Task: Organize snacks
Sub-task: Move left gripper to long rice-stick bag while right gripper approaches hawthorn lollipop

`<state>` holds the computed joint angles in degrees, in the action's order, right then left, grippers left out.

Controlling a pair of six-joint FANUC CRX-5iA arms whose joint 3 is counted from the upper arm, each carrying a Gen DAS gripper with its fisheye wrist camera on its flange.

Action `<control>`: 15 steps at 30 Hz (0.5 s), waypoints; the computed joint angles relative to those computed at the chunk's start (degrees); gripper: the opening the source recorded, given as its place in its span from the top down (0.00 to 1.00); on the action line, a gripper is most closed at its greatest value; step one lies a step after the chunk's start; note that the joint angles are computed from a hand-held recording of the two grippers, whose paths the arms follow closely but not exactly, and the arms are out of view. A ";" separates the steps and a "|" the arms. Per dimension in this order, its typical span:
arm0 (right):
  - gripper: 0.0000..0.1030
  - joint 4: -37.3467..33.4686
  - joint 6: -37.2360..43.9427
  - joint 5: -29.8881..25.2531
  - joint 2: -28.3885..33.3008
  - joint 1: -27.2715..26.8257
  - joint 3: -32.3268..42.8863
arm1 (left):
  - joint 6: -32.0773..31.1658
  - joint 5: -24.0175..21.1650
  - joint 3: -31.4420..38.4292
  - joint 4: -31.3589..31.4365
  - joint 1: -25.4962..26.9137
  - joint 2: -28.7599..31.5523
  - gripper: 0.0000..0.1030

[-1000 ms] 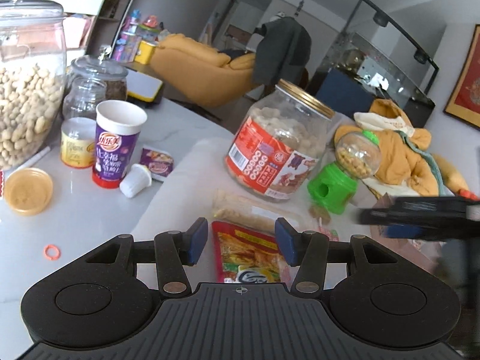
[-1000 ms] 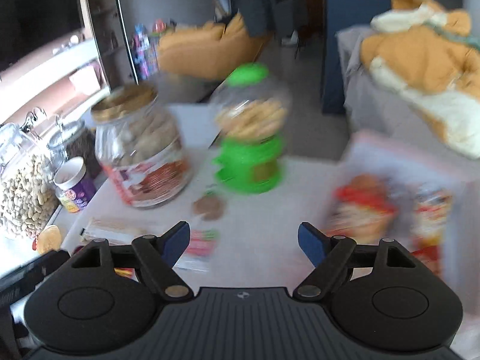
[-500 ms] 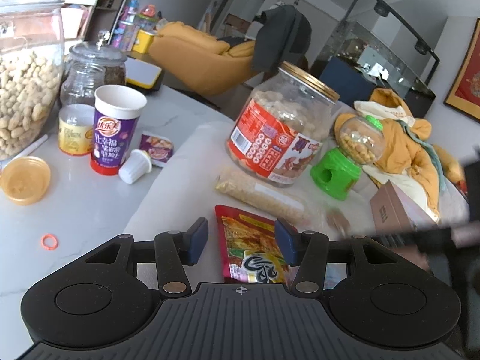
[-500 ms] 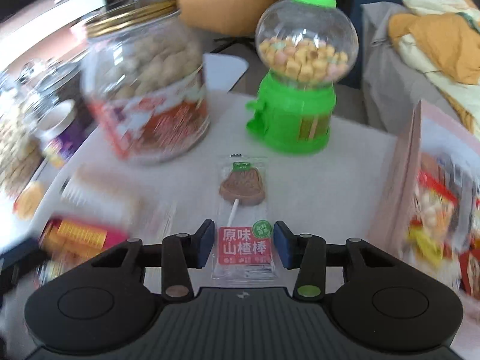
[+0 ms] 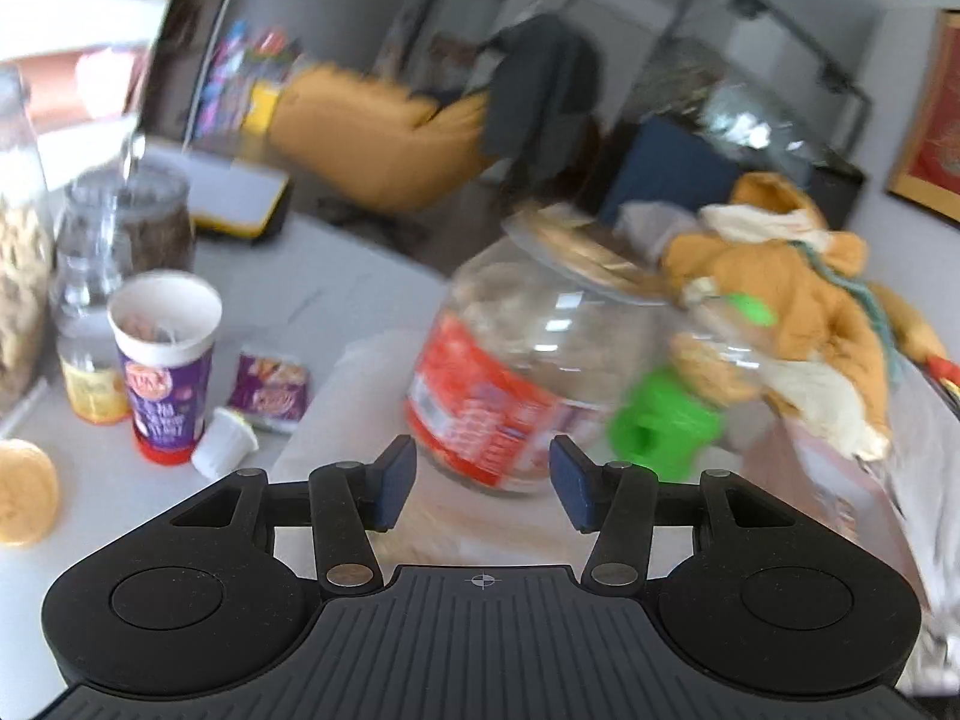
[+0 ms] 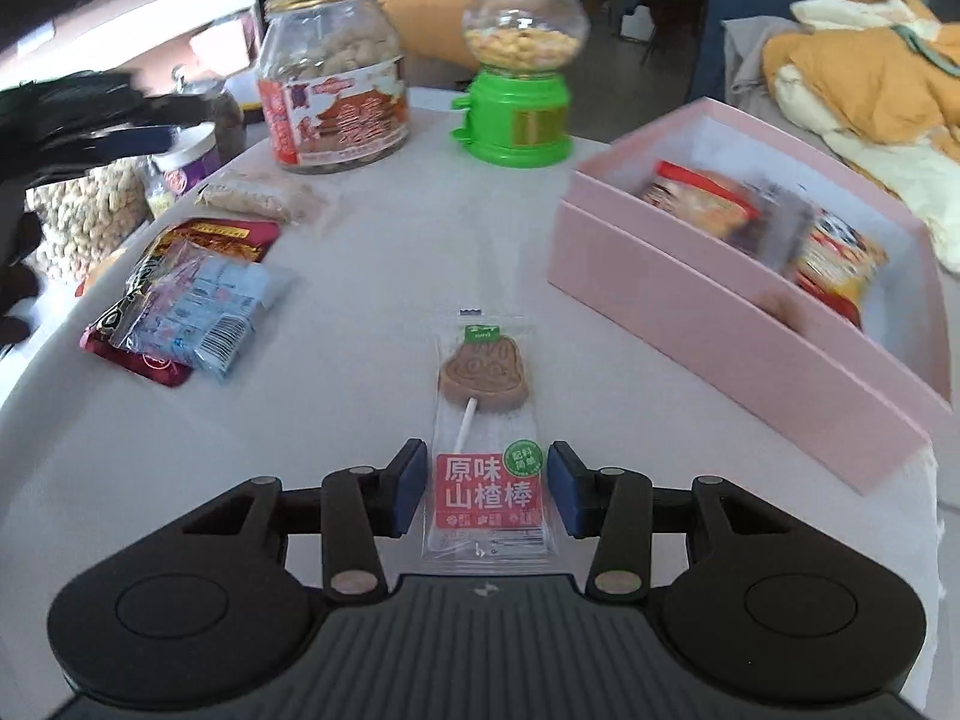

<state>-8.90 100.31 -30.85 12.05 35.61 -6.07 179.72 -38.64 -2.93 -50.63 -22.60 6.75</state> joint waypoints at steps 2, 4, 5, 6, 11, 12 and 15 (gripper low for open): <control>0.55 -1.21 1.15 1.64 -0.86 -0.93 -1.45 | -6.01 1.07 0.77 6.56 3.59 2.22 0.55; 0.51 -1.99 2.28 3.30 -1.89 -1.55 -3.17 | -10.92 1.45 0.57 10.63 4.87 3.26 0.61; 0.41 -2.49 3.12 3.99 -2.43 -1.95 -3.96 | -12.56 1.87 0.15 11.14 4.56 3.09 0.62; 0.35 -2.54 3.43 4.78 -2.75 -2.30 -4.67 | -13.42 2.11 -0.21 10.76 3.64 2.72 0.62; 0.10 -5.70 4.32 8.97 -2.82 -5.39 -6.55 | -23.73 5.13 -2.25 16.47 0.24 0.89 0.61; 0.10 -6.59 4.50 9.00 -2.84 -5.81 -6.38 | -26.27 6.10 -2.80 18.91 0.26 0.65 0.61; 0.10 -4.47 2.34 10.52 -3.06 -5.15 -7.53 | -42.66 12.92 -7.38 34.02 1.97 -0.59 0.60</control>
